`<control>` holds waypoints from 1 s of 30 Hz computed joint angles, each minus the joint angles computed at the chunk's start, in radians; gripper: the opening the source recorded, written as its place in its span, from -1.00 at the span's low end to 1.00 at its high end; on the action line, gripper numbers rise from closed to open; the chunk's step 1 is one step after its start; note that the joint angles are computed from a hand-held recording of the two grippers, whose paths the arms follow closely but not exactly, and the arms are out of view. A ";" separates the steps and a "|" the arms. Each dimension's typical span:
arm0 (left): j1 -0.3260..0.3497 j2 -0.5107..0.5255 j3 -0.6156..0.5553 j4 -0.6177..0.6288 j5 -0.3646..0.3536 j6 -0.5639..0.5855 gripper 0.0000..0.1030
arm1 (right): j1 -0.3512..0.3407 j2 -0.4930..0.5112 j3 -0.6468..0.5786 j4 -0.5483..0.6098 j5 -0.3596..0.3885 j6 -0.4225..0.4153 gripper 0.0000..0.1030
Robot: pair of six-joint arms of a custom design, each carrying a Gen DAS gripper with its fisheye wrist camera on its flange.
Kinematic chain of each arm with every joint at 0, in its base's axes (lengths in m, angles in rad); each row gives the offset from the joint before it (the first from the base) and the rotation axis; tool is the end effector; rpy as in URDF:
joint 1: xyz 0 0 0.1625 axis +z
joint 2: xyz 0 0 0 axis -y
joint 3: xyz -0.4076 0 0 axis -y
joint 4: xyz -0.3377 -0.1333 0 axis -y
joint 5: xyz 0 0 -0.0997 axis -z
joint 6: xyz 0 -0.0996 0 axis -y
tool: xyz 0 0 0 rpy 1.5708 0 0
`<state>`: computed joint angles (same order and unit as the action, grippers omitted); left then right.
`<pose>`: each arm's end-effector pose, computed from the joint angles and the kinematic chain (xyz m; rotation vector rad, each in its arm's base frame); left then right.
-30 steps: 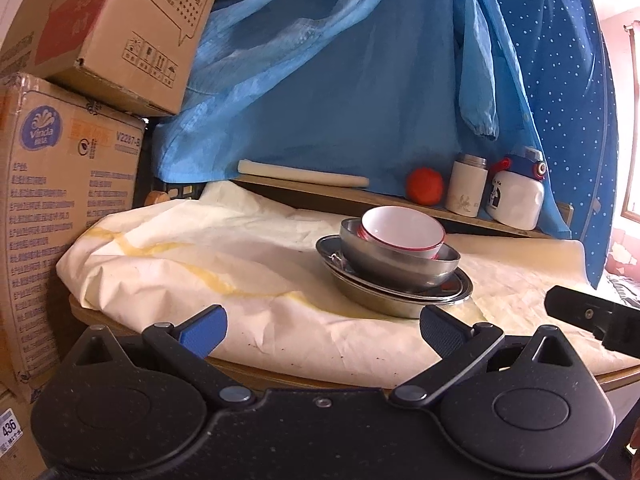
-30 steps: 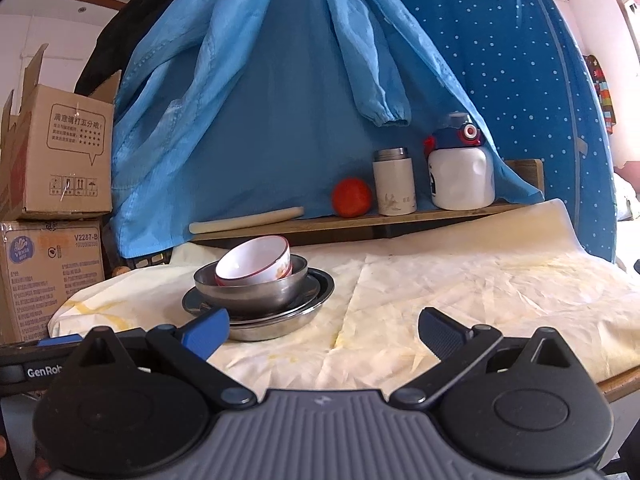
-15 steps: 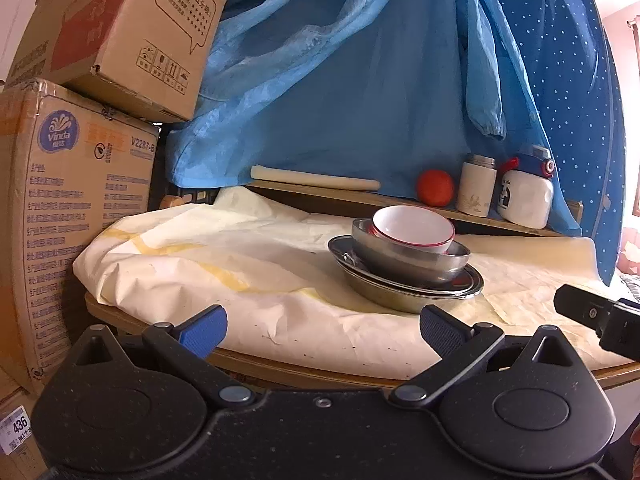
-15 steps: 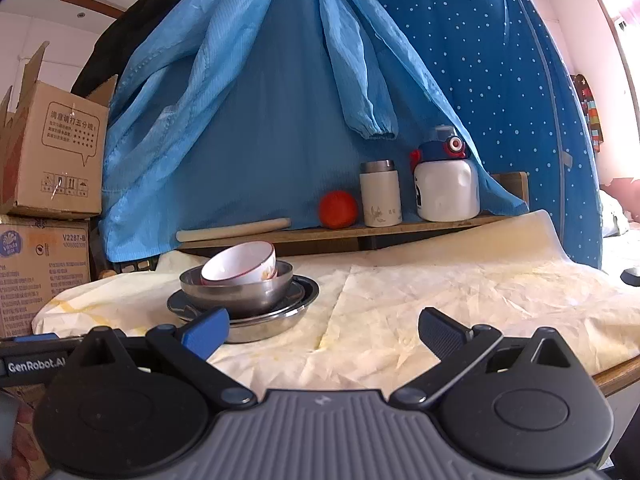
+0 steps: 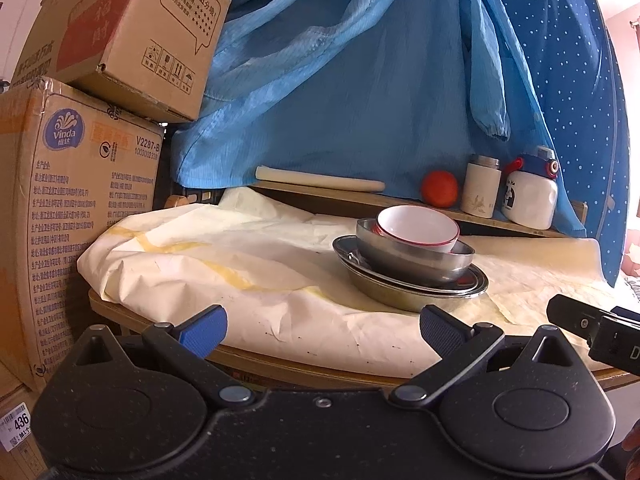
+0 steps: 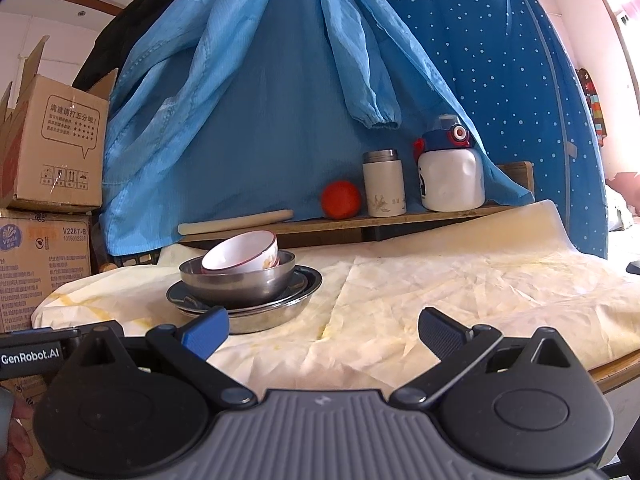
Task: Organize plates and bowls
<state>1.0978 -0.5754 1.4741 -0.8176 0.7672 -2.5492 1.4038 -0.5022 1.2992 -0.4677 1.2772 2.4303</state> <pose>-0.0968 -0.6391 0.0151 0.3024 1.8820 -1.5885 0.0516 -0.6691 -0.0080 0.8632 -2.1770 1.6536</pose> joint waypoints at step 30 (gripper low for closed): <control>0.002 0.003 -0.008 0.027 0.010 -0.016 0.98 | 0.002 -0.003 0.007 -0.013 0.005 0.007 1.00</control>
<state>1.1001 -0.5727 1.4662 -0.7904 0.7769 -2.5648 1.4062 -0.5049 1.3067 -0.4807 1.2819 2.4376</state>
